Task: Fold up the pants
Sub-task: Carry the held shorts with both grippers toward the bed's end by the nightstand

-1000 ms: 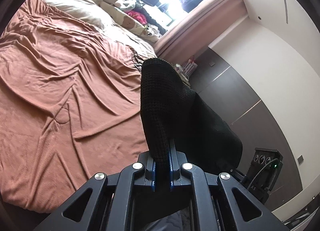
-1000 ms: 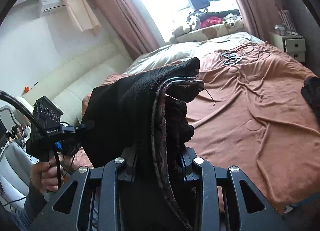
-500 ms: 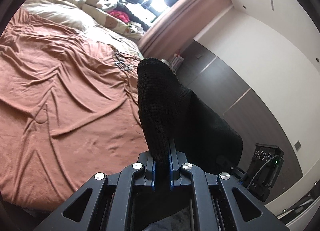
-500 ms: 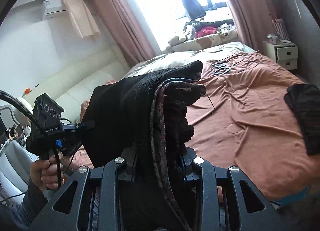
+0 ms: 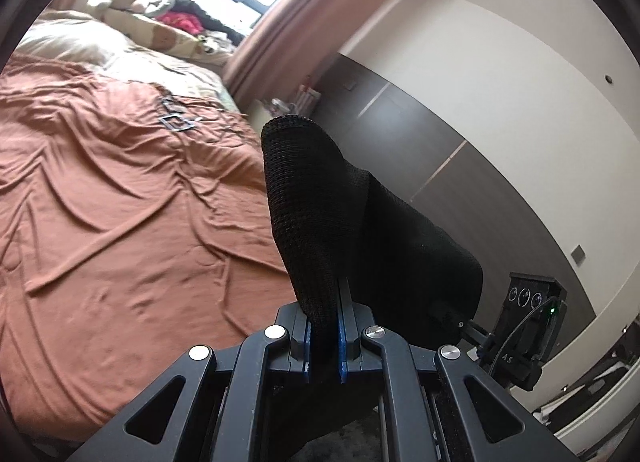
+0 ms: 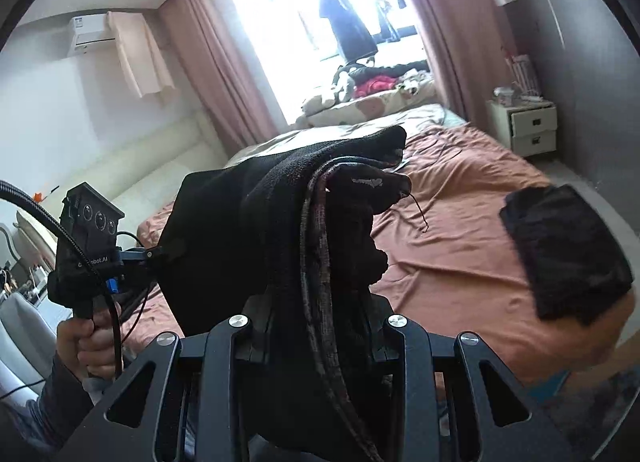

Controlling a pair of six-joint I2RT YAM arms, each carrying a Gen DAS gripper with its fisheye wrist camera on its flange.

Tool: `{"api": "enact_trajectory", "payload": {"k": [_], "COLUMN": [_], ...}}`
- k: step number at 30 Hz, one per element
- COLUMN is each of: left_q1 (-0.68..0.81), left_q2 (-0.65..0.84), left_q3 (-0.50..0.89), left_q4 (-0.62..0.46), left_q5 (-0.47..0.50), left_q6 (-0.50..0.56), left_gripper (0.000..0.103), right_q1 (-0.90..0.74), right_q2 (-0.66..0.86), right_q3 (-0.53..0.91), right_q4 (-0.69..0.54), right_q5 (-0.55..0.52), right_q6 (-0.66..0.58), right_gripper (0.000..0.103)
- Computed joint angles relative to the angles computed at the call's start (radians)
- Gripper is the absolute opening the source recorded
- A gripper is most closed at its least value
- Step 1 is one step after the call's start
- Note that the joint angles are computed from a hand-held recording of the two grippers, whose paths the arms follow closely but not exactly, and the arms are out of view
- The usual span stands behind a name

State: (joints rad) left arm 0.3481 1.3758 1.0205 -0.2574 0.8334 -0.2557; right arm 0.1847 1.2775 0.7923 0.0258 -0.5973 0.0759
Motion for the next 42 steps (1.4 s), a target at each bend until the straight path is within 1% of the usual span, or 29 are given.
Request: {"api": "enact_trajectory", "payload": {"k": [6, 11, 18, 22, 24, 26, 29, 31, 35, 37, 42], "left_q1": [-0.127, -0.228, -0.35, -0.4, -0.418, -0.438, -0.461, -0.471, -0.492, -0.498, -0.515], "left_q2": [0.065, 0.144, 0.263, 0.352, 0.39, 0.444, 0.532, 0.581, 0.719, 0.78, 0.971], "left_q3": [0.076, 0.165, 0.31, 0.415, 0.46, 0.524, 0.645, 0.709, 0.888, 0.965, 1.215], "left_q4": [0.042, 0.07, 0.078, 0.08, 0.078, 0.076, 0.029, 0.016, -0.041, -0.066, -0.157], "left_q5": [-0.053, -0.081, -0.114, -0.114, -0.11, -0.097, -0.078, -0.068, -0.048, -0.032, -0.006], "left_q6": [-0.042, -0.066, -0.089, -0.097, -0.095, -0.089, -0.061, -0.053, -0.031, -0.028, -0.022], "left_gripper": [0.01, 0.01, 0.01, 0.01, 0.01, 0.01, 0.01, 0.01, 0.01, 0.01, 0.01], "right_q1": [-0.064, -0.132, -0.152, -0.167, -0.158, -0.153, -0.157, -0.146, -0.138, -0.122, -0.058], "right_q2": [-0.048, -0.079, -0.15, -0.179, -0.206, -0.224, -0.217, -0.214, -0.19, -0.181, -0.146], "right_q3": [-0.001, -0.028, -0.092, -0.114, -0.138, -0.16, -0.172, -0.18, -0.193, -0.188, -0.178], "right_q4": [-0.032, -0.022, 0.003, 0.016, 0.032, 0.046, 0.07, 0.084, 0.124, 0.127, 0.129], "right_q5": [-0.009, -0.027, 0.024, 0.046, 0.076, 0.09, 0.108, 0.128, 0.148, 0.177, 0.277], "right_q6": [-0.052, -0.074, -0.073, -0.078, -0.097, -0.097, -0.091, -0.085, -0.076, -0.077, -0.093], "right_gripper": [0.028, 0.028, 0.028, 0.027, 0.027, 0.027, 0.027, 0.027, 0.027, 0.027, 0.027]}}
